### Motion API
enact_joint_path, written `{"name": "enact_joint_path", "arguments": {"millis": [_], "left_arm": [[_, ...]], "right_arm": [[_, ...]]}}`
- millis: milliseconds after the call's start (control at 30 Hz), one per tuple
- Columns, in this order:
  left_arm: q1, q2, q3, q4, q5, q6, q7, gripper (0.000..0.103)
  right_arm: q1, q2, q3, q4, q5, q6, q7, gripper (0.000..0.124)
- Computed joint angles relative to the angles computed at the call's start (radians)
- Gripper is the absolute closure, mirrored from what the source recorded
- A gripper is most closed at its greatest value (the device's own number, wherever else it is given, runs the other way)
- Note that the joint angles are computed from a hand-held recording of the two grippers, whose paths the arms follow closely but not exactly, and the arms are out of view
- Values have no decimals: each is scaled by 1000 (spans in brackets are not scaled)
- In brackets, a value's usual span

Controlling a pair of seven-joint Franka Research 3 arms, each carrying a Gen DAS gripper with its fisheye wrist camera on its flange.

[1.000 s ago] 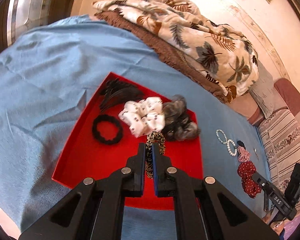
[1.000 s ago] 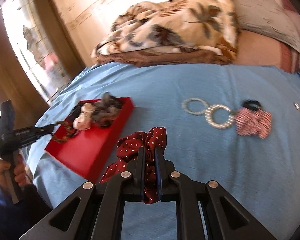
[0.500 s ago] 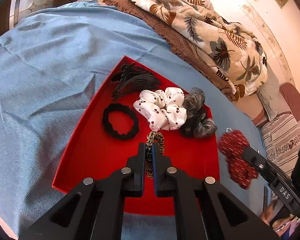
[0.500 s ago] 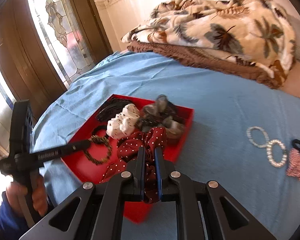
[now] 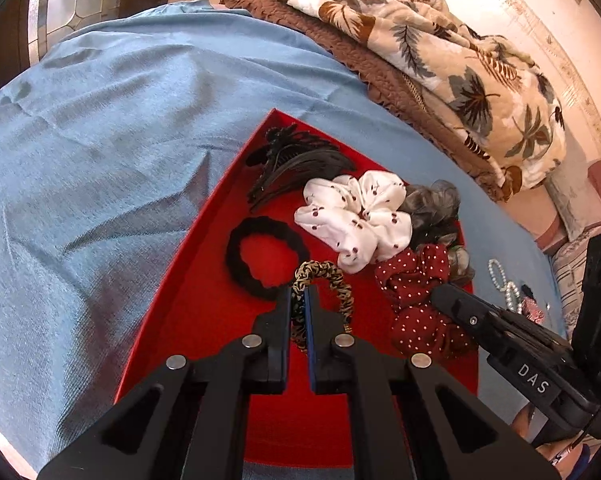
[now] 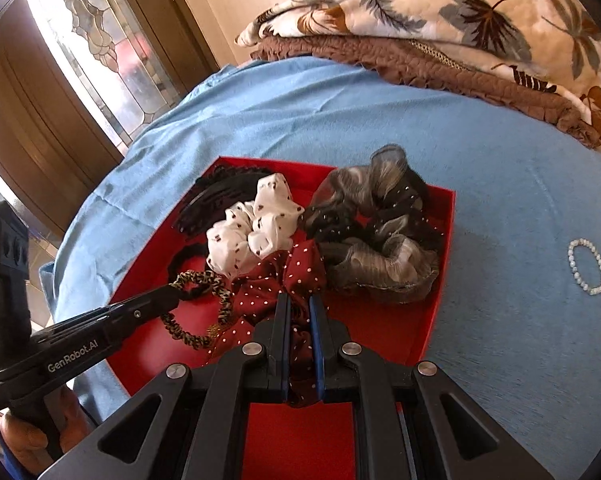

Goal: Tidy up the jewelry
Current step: 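Carry both held items into the red tray and open both tools, then withdraw both open tools from the red tray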

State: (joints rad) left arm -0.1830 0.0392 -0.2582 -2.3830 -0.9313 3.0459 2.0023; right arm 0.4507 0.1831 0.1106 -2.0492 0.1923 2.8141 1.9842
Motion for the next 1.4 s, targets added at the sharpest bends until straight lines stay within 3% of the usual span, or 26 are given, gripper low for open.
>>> {"name": "enact_joint_path", "arguments": {"millis": [167,367,500,600,667,867,1033,1400], "left_arm": [[1,6,-6,-6,58,17,-40,97],[4,-6,-22,23,-245,10,229,95],[-17,-17,-5,35,-375,0,352,91],[-32,-22,6,34,-406,6,378,76],[-38,-24,11,39,-449,9,413,73],[-45,-32,25,39,-498,1,444,68],[-54,-35,25,29,-489,35,430,66],[-72,-50,26,1,-472,96,425,65]], "right_arm": [[5,23,-7,16,-12,-8,20,112],[16,36,-17,33,-44,-16,46,111],[27,30,-27,32,-82,-20,73,109],[32,21,-33,21,-105,-10,104,91],[29,17,-30,19,-109,-7,109,89],[21,-14,-20,3,-113,3,105,89],[24,-69,-21,-43,-157,26,143,78],[-14,-195,9,-161,-297,46,272,77]]}}
